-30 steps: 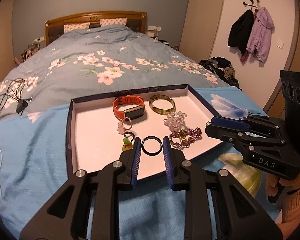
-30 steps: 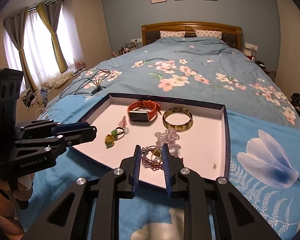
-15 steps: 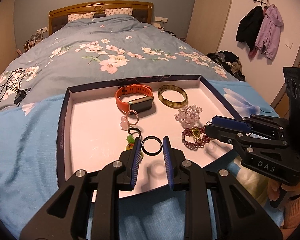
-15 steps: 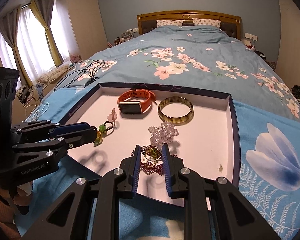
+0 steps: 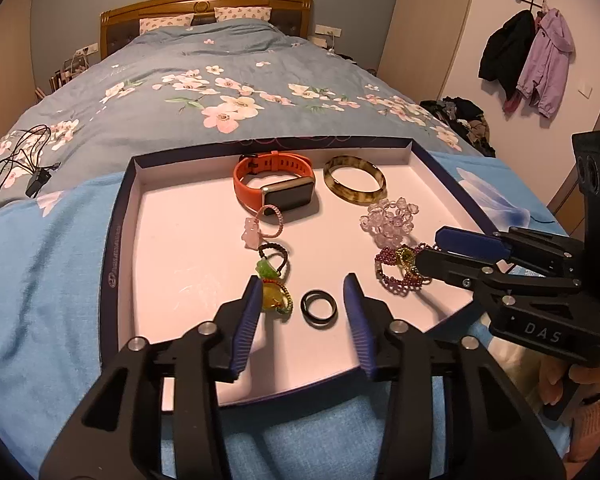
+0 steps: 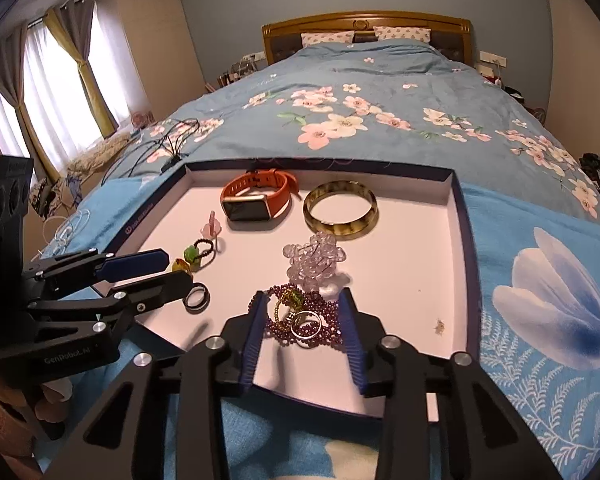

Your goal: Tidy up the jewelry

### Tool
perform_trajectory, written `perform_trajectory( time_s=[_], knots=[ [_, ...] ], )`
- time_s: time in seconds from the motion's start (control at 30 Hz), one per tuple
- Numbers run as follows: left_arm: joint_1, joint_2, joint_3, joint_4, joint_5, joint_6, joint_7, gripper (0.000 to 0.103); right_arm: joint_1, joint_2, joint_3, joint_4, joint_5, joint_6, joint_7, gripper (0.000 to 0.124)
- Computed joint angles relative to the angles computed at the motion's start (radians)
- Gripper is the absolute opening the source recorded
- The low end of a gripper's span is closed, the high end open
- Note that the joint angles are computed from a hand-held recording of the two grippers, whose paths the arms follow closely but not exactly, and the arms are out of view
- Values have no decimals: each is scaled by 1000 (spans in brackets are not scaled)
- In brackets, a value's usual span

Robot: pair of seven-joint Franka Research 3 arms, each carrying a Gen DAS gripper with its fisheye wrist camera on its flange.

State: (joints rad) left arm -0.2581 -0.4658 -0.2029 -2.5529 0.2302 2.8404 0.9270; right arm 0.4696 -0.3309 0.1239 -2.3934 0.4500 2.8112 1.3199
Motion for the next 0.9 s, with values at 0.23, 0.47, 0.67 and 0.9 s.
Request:
perform_trajectory(
  time_s=[0.23, 0.47, 0.67, 0.9],
  knots=[
    [127, -145, -121, -67, 138, 65, -150, 87, 38, -98, -11, -91, 49, 130, -21, 82],
    [222, -379, -241, -147, 281, 54, -322, 98, 47, -233, 15, -216, 24, 273, 27, 96],
    [192, -522, -273, -199, 321, 1, -422, 98, 4, -330, 77, -298, -28, 328, 133, 96],
    [152, -595, -297, -210, 367, -69, -491, 98, -66, -390, 165, -355, -129, 378, 236, 96]
  ],
)
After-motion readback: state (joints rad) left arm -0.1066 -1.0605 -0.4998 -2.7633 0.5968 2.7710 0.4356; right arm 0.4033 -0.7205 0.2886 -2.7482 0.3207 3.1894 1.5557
